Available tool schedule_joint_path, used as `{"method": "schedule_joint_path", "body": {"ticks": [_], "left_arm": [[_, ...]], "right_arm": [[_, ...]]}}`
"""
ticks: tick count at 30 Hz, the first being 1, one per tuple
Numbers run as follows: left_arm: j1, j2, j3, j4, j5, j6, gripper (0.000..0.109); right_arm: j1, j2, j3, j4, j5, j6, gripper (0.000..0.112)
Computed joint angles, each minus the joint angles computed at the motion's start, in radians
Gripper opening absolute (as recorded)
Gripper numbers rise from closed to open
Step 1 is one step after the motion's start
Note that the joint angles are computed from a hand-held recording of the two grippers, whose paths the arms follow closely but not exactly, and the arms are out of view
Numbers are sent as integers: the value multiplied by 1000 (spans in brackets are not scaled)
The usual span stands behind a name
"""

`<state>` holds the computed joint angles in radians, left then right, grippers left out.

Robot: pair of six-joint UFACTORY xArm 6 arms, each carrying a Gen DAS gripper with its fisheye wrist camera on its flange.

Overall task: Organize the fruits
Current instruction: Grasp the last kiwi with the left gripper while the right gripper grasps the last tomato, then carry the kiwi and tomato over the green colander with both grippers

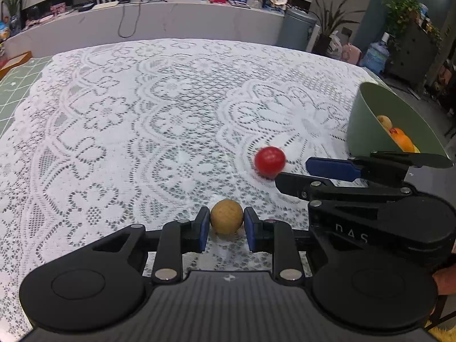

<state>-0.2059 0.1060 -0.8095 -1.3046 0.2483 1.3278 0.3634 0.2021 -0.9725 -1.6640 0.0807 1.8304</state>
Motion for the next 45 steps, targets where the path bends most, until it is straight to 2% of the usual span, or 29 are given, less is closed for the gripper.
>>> {"method": "schedule_joint_path", "body": {"ticks": [11,20,26,35,40,45], "left_arm": [[-1,22,-18,-21,-37,-2,28],[3,26,-22,-37,-41,2,28],[3,26,-21,-30,-42,-6,28],[-5,28,-18,-44,-60,26,28],[-13,30,-20,-74,-73,55,28],[-9,21,-20,-113,-73,66,28]], "right_arm": [[7,71,-84,-138,9,117,37],[7,106,-115,-140,11,125,36],[10,118,-116,-100,15,77,30],[18,111,-106,-109,31,68,29],[19,74,-87,-192,50,178,29],[21,27,-49,-202,59,207,29]]}}
